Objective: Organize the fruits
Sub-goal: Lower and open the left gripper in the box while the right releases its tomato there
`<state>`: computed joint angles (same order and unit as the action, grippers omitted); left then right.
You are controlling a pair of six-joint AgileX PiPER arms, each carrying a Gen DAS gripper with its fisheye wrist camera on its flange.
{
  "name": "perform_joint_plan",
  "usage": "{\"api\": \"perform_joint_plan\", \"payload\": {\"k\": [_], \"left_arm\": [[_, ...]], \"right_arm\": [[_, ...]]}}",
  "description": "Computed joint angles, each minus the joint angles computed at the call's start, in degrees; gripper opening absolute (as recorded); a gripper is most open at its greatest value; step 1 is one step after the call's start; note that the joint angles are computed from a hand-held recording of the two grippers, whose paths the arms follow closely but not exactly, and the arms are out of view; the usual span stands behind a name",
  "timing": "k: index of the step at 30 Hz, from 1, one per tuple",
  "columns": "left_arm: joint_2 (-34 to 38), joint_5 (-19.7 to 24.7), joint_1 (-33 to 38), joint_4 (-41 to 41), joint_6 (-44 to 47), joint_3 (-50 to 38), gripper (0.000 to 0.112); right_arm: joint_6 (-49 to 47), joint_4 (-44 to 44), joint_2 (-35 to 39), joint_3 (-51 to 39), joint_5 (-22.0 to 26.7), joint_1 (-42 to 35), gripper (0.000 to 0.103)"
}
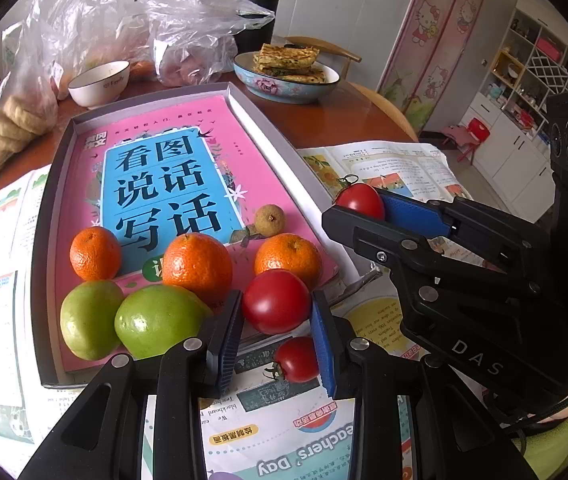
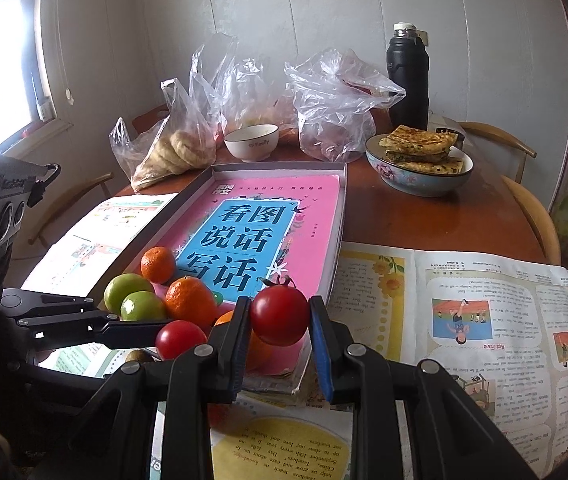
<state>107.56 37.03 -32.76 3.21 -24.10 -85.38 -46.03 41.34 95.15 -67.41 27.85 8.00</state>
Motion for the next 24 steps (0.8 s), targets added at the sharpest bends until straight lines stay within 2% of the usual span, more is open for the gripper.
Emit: {"api": "perform_joint_plan", "payload": {"k": [5,14,24], "left_arm": [[-0.49,-0.58,0.49,-1.33,1.69,0.92,0.034],[-1.19,-1.35,1.37,-3.28,2.70,2.24,0.036],[-1.64,-1.59,1.97,-4.03,2.85,2.91,0.036]], "right_arm": [[-0.62,0.86,0.51,-0.49,1.24,-0.31,0.029],[3.68,-4.29,2.28,-1.51,2.23,0.89,0.029],[4.37,-5.80,1.82,-1.26,2.87,0.61,0.029]]}}
